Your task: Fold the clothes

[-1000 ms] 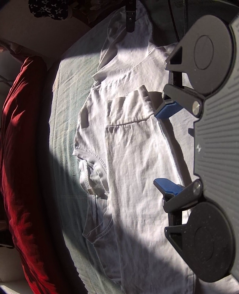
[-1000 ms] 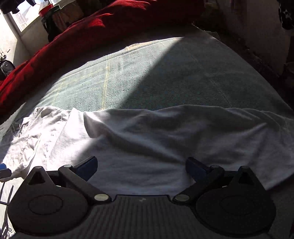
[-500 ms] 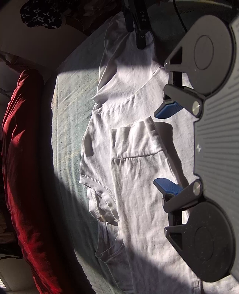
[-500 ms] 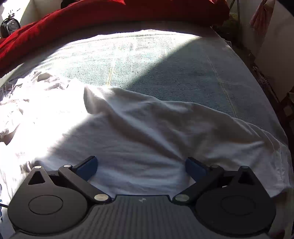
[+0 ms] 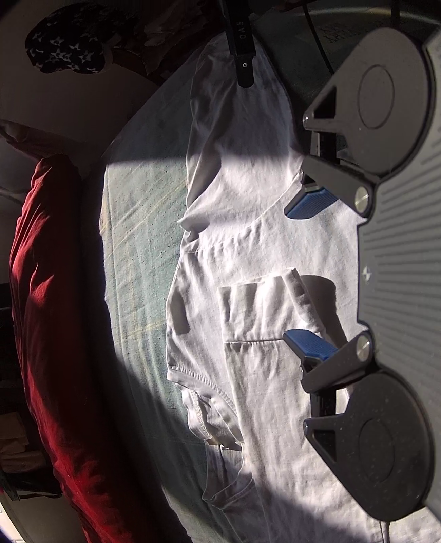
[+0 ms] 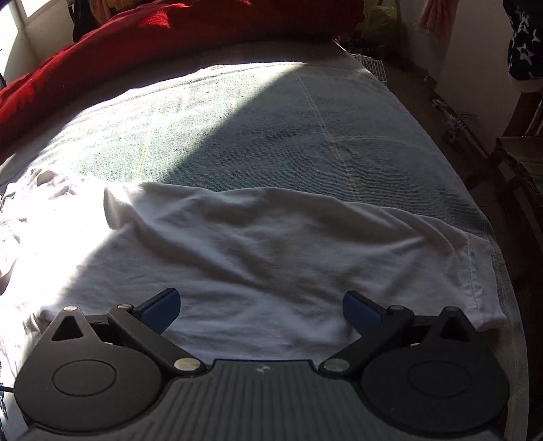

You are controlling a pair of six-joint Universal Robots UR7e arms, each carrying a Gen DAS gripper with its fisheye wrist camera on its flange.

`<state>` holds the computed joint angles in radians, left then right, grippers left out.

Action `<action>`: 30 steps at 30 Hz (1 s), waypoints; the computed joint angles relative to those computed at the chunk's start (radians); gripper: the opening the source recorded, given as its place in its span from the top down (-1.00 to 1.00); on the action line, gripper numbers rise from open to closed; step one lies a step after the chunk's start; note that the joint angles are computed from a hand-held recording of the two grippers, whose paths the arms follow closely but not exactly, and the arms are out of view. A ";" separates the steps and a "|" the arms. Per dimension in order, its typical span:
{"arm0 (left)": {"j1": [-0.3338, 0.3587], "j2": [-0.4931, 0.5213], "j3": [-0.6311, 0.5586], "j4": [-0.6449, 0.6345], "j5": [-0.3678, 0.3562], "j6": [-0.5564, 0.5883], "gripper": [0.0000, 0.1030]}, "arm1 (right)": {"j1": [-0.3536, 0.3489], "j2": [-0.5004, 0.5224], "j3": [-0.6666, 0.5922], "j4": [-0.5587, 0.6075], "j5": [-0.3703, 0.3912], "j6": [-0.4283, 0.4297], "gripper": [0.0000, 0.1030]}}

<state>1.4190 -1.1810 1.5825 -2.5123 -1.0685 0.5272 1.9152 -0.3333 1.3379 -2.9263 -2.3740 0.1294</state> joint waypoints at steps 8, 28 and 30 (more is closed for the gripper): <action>-0.012 0.005 0.008 0.003 -0.009 0.005 -0.40 | -0.020 -0.074 0.123 -0.094 0.031 0.032 -1.00; -0.020 0.030 -0.003 0.023 -0.039 -0.028 -0.40 | -0.147 -0.214 0.445 -0.610 0.391 0.288 -1.00; -0.022 0.032 -0.003 0.027 -0.043 -0.025 -0.40 | -0.170 -0.215 0.485 -0.679 0.429 0.358 -1.00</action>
<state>1.3975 -1.1493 1.5798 -2.4856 -1.1112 0.5026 1.7453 -0.5485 1.8228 -3.6053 -1.9446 0.4870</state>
